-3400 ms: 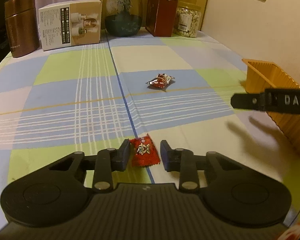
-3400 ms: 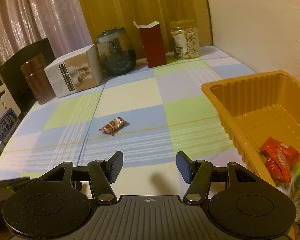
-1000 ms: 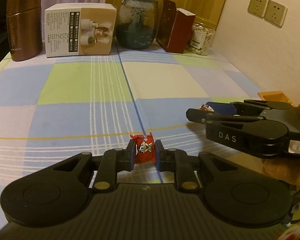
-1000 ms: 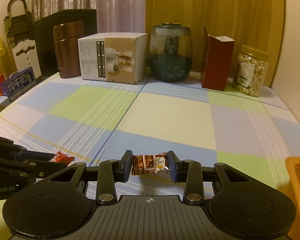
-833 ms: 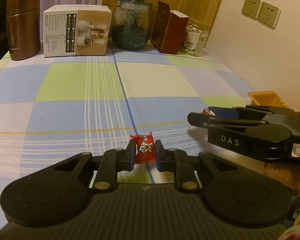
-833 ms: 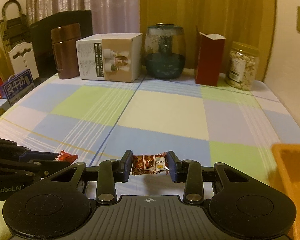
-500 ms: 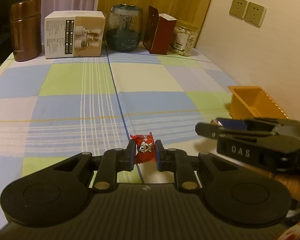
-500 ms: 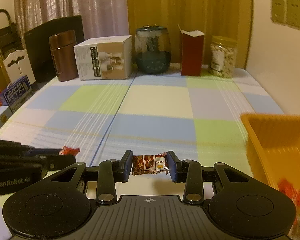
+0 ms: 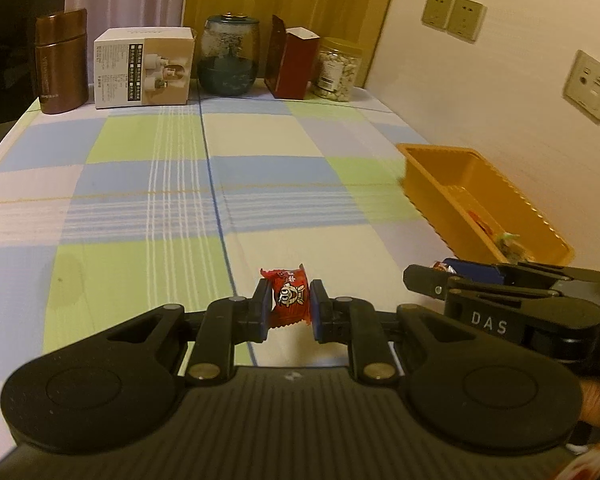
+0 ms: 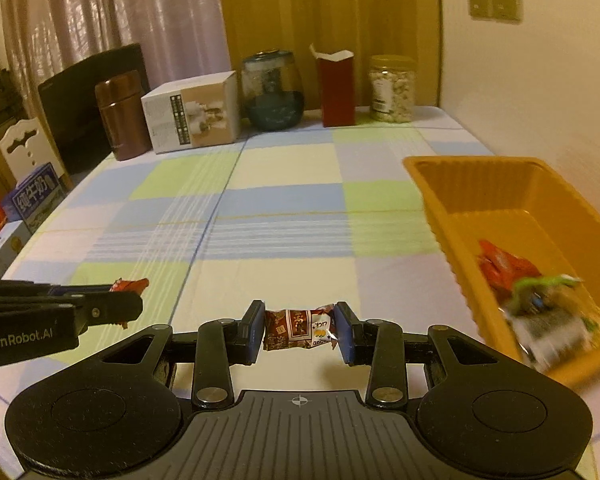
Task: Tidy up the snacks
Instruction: 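Carry both held packets over the orange tray with both tools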
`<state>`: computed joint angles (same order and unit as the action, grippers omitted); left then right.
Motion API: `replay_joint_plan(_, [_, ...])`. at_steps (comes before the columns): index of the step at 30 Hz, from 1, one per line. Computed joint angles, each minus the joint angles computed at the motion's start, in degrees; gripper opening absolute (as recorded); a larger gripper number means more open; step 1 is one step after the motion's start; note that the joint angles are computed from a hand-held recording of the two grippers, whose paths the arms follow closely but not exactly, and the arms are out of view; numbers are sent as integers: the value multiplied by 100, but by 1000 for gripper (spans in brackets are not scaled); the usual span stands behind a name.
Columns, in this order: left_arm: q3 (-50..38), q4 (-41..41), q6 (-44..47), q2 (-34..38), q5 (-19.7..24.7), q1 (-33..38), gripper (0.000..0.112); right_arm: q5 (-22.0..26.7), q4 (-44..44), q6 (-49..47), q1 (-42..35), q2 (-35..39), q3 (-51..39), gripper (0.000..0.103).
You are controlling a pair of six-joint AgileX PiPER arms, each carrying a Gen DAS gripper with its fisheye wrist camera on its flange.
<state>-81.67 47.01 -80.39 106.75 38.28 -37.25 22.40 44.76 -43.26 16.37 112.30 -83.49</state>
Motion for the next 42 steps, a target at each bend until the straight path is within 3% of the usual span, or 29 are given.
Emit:
replay_joint_plan(17, [-718,164,-198,-91,1202,-1123,17,202,771,-761,-739,-1646,1551,38])
replay_joint_plan(27, [-1330,60,-1,152,1433,-1382,17,395,596,-633,-1259,-2140,1898,38])
replay_joint_plan(42, [-2614,-346,761,884,1580,-1512,17,602,386,-496,-2045,-2298,1852,38])
